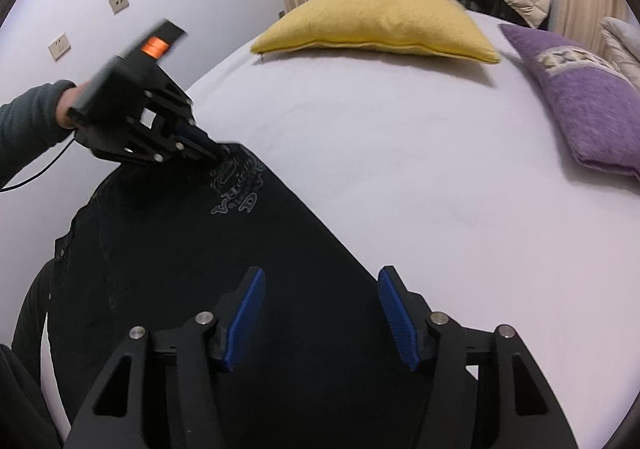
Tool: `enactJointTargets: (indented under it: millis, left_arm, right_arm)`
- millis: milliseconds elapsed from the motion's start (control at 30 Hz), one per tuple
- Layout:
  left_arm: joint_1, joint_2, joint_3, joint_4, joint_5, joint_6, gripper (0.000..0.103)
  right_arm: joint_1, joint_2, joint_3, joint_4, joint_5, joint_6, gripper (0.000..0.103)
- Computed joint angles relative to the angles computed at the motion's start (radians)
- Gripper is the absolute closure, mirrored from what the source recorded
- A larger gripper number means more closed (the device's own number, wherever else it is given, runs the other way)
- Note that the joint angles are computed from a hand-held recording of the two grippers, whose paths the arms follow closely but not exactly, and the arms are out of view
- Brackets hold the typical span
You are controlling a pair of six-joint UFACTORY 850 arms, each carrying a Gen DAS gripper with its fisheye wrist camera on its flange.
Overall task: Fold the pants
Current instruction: 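Close the left gripper on the waistband while the right gripper grasps the waistband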
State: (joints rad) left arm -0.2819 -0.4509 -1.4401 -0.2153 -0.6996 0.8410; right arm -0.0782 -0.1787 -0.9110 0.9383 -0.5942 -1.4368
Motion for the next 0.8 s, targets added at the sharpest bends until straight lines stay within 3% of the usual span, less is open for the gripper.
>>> enactJointTargets:
  millis: [233,400,500,567,667,800]
  left_arm:
    - [0.054,0.103,0.087,-0.186,0.038,0.192,0.096]
    - [0.044,0.162,0.142,-0.221,0.051,0.227,0.096]
    - [0.049,0.194,0.164,-0.234,0.036,0.235,0.096]
    - [0.046,0.203,0.176,-0.234,0.039,0.231,0.096]
    - [0.041,0.231,0.200,-0.229,0.041,0.215,0.096]
    - [0.040,0.251,0.217,-0.246,0.049,0.207,0.096]
  right_arm:
    - [0.009,-0.061,-0.053,-0.117,0.008,0.119,0.045]
    - [0.011,-0.076,-0.069,-0.167,-0.001,0.162,0.049]
    - [0.024,-0.090,-0.081,-0.226,-0.011,0.211,0.062]
    - [0.026,-0.095,-0.086,-0.230,-0.020,0.217,0.077]
    - [0.028,-0.073,-0.071,-0.246,-0.010,0.239,0.089]
    - [0.027,-0.022,-0.037,-0.225,0.017,0.268,0.093]
